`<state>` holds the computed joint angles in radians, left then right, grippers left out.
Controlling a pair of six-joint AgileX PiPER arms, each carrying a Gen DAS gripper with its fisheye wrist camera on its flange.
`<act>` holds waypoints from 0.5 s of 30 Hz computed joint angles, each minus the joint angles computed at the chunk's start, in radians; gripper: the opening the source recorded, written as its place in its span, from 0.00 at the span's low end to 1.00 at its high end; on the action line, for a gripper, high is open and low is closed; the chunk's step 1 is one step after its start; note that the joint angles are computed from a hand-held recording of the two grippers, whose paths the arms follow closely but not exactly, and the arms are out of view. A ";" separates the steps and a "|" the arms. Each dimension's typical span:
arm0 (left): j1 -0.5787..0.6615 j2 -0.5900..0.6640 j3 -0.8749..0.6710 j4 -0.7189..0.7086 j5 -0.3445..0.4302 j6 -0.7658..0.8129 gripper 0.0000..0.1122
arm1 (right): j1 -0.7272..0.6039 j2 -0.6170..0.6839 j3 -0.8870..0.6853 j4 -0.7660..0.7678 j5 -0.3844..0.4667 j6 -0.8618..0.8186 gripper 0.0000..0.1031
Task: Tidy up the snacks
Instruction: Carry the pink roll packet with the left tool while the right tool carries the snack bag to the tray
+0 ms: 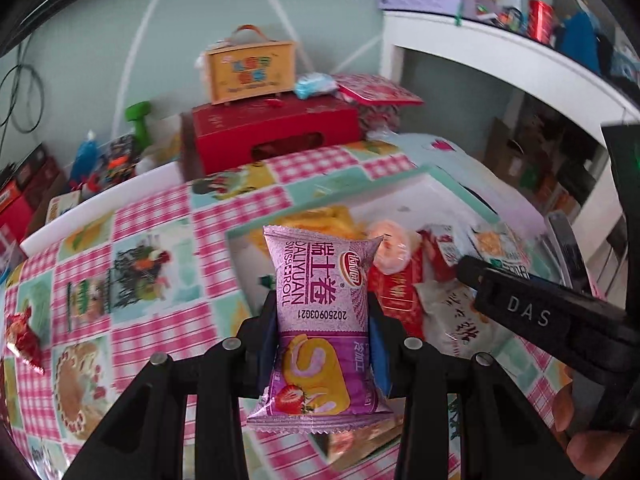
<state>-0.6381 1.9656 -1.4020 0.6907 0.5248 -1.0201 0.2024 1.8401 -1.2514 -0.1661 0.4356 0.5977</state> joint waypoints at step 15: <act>0.012 0.103 -0.102 -0.011 -0.010 0.016 0.37 | -0.019 0.014 -0.005 0.095 -0.015 -0.087 0.63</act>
